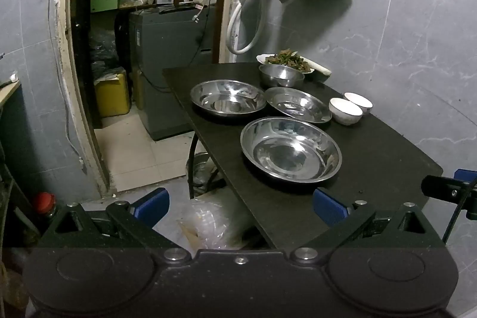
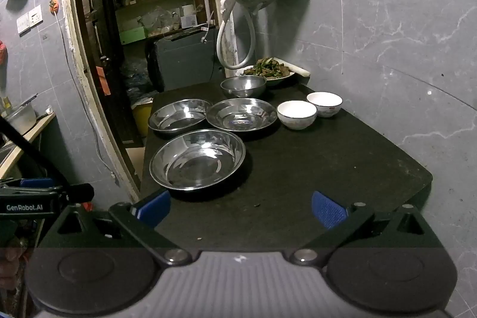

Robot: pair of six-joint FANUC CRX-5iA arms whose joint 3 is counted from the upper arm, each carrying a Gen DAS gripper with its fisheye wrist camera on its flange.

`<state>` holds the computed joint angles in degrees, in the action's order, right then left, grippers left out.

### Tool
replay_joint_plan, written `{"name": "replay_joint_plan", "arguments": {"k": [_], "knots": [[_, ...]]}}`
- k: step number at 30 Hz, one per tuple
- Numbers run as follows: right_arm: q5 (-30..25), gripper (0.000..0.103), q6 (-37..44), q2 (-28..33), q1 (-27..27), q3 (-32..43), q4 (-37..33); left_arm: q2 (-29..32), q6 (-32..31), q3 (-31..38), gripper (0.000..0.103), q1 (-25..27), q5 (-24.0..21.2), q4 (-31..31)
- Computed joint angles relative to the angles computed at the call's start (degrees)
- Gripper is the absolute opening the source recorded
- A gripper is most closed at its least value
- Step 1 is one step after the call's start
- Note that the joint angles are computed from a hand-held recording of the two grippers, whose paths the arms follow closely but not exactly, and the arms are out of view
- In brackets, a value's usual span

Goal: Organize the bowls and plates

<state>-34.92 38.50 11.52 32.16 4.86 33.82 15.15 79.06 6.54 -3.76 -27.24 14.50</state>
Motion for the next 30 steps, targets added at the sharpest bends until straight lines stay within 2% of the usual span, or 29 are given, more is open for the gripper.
{"name": "replay_joint_plan", "arguments": {"k": [18, 30], "knots": [[-0.06, 0.103, -0.11, -0.39, -0.02, -0.35, 0.06, -0.69, -1.74, -1.24, 0.102, 0.4, 0.57, 1.33], [-0.06, 0.103, -0.18, -0.59, 0.09, -0.55, 0.0, -0.24, 1.27, 0.35, 0.102, -0.65, -0.43, -1.84]]}}
